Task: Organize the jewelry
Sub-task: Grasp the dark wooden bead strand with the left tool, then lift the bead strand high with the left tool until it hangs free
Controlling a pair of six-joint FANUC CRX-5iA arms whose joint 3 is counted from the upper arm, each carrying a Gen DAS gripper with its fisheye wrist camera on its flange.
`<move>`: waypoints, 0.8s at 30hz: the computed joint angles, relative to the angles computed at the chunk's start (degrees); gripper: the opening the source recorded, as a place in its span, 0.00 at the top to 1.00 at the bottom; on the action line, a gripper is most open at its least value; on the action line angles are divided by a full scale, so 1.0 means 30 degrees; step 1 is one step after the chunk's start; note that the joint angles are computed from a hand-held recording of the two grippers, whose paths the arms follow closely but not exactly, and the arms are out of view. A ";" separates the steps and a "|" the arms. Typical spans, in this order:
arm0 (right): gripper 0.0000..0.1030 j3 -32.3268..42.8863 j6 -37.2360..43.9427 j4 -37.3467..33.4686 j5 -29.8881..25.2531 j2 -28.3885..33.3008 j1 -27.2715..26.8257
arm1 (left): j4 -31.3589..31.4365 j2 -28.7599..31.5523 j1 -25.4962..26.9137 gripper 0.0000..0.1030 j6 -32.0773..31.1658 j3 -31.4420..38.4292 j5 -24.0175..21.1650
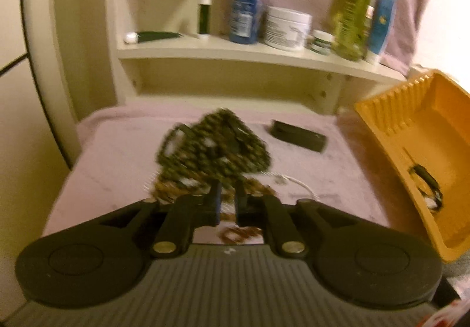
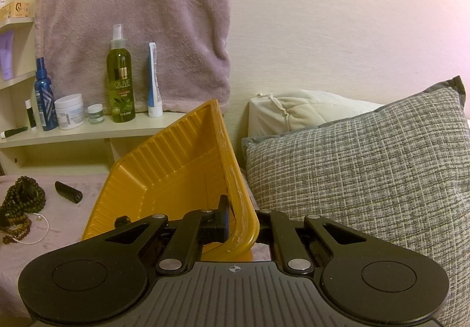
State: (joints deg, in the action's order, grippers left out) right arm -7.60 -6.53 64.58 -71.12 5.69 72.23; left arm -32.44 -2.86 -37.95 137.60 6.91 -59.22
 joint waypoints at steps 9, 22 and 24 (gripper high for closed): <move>0.92 0.0060 0.0101 -0.0074 -0.0069 0.0040 -0.0013 | -0.0595 0.0926 0.1092 0.77 -0.2570 0.0894 -0.0292; 0.93 0.0064 0.0169 -0.0026 0.0000 0.0051 -0.0086 | 0.1714 0.0649 0.2601 0.94 -0.5784 0.1115 -0.0528; 0.93 0.0051 0.0143 0.0017 0.0047 0.0036 -0.0079 | 0.1987 0.0361 0.2729 0.94 -0.6339 0.1363 -0.0449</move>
State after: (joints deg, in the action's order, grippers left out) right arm -7.44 -6.10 64.63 -70.98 5.80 72.00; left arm -26.48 -1.78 -29.77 118.58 11.00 -60.57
